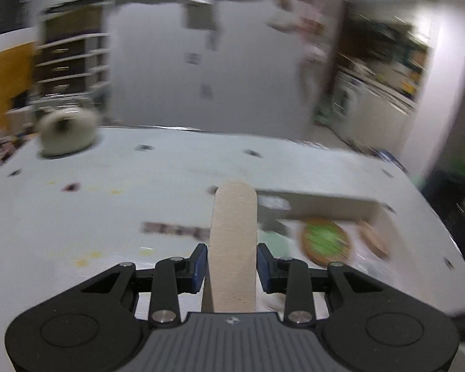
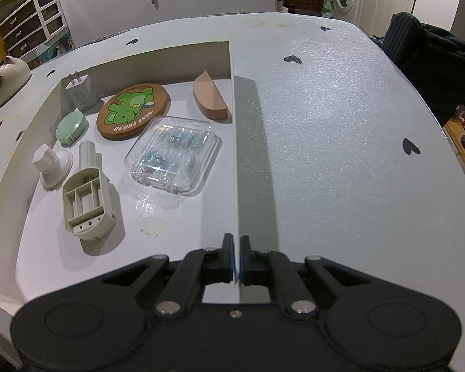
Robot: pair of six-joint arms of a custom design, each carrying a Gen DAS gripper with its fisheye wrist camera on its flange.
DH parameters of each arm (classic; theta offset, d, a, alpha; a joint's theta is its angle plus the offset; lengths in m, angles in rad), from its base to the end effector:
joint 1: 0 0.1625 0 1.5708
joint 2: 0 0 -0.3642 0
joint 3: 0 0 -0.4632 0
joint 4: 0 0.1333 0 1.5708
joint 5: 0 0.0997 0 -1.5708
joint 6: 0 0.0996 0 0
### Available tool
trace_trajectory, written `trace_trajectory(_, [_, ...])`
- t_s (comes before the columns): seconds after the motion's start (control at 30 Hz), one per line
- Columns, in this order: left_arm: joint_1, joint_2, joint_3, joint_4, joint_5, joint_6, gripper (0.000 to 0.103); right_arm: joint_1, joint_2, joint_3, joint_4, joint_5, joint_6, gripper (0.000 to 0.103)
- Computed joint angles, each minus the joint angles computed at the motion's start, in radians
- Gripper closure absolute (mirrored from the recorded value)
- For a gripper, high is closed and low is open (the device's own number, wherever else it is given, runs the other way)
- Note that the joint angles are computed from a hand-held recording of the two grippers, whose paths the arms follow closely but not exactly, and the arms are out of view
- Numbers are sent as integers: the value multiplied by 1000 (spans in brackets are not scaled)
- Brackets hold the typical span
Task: Organize rigid objects
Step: 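Carry the wooden stick into the tray beside the caddy and release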
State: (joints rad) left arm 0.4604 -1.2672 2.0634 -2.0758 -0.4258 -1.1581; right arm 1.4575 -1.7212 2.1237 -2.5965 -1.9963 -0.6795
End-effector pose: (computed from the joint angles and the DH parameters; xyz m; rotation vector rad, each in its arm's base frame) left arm -0.3632 -0.4302 0.1110 0.1531 2.1719 -1.1316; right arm 0.0344 -0.5127 0.3257 0.5246 -2.4180 0.5275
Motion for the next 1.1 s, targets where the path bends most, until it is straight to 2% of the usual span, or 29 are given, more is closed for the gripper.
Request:
trace_trajectory(0.03, [0,26,-9,-63,-35,84,68,0,1,-1,1,-1,1,98])
trace_trajectory(0.13, [10,85,-42,-150,-132,231,68,1,3,-4,4,-2,3,98])
trace_trajectory(0.23, [25,130,-81,-141,-216,287,68,1,2,-4,6,-1,4,98])
trace_trajectory(0.4, [57,175,-130,-59,-303,314,68,-1,1,-4,7,1,9,98])
trace_trajectory(0.67, [102,233,-193,5,-370,365,68,-3,0,-3,5,5,15,99])
trace_trajectory(0.9, [126,271,-199,-84,-423,431,68,-4,-1,-2,7,8,18,99])
trace_trajectory(1.1, [132,274,-205,-27,-429,377,68,-5,-2,-2,7,9,16,99])
